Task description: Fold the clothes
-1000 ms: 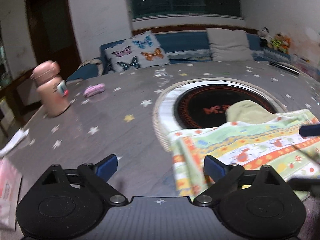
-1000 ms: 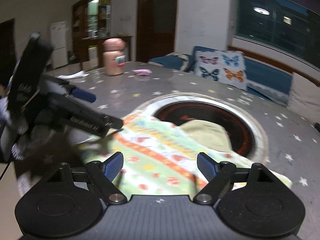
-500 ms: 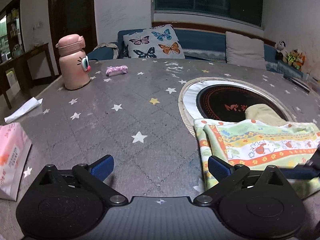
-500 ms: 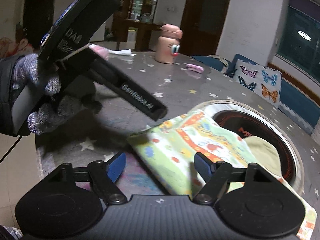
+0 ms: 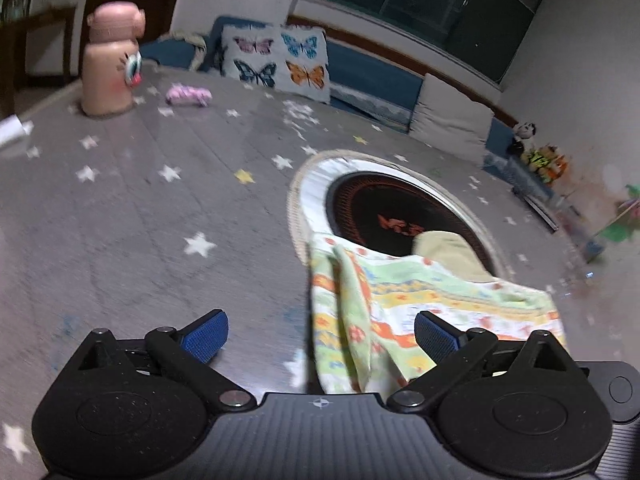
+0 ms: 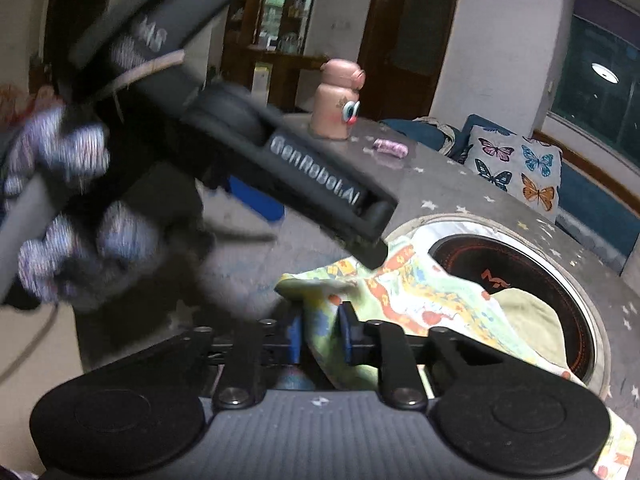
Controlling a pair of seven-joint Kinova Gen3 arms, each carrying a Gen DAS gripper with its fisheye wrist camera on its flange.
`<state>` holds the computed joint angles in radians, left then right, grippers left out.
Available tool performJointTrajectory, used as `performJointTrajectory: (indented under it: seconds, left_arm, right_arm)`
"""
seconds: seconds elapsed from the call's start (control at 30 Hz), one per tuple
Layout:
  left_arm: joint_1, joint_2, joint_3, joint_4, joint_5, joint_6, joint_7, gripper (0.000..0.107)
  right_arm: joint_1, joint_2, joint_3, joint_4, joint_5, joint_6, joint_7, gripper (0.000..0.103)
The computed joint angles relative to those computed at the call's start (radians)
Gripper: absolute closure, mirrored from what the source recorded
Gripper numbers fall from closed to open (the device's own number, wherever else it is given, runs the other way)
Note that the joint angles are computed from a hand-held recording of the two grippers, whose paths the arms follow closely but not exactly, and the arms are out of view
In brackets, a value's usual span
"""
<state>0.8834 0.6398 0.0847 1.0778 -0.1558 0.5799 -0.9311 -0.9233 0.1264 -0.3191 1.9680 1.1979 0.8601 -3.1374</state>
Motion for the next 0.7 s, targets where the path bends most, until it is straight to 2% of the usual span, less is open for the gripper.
performJointTrajectory:
  seconds: [0.13,0.23,0.27,0.3,0.37,0.4,0.47,0.57,0.7]
  left_arm:
    - [-0.065,0.031,0.083,-0.046,0.098,0.031,-0.044,0.021]
    - [-0.113,0.066,0.146,-0.088,0.192,0.060,-0.096,0.034]
    - [-0.114,0.072,0.146,-0.093,0.208,0.058,-0.105,0.038]
    - [-0.107,0.076,0.136,-0.103,0.214,0.062,-0.108,0.049]
    - [-0.099,0.085,0.123,-0.116,0.227,0.071,-0.108,0.062]
    - [-0.097,0.088,0.119,-0.122,0.232,0.075,-0.108,0.074]
    - [-0.088,0.090,0.107,-0.121,0.232,0.076,-0.108,0.087]
    - [-0.079,0.089,0.095,-0.114,0.228,0.068,-0.105,0.091]
    - [-0.071,0.083,0.086,-0.099,0.221,0.052,-0.099,0.092]
  right_arm:
    - [0.008,-0.042,-0.006,0.018,0.011,-0.002,-0.045,0.089]
    - [0.024,-0.072,-0.020,0.036,0.007,-0.016,-0.071,0.091]
    - [0.028,-0.080,-0.027,0.042,0.007,-0.017,-0.078,0.091]
    - [0.031,-0.086,-0.034,0.047,0.006,-0.019,-0.084,0.091]
    - [0.035,-0.096,-0.046,0.057,0.004,-0.026,-0.088,0.091]
    - [0.038,-0.101,-0.051,0.062,0.002,-0.030,-0.092,0.090]
    - [0.047,-0.117,-0.057,0.081,-0.001,-0.053,-0.111,0.089]
    - [0.059,-0.154,-0.074,0.116,0.003,-0.066,-0.171,0.086]
    - [0.085,-0.218,-0.109,0.165,-0.020,-0.027,-0.265,0.083]
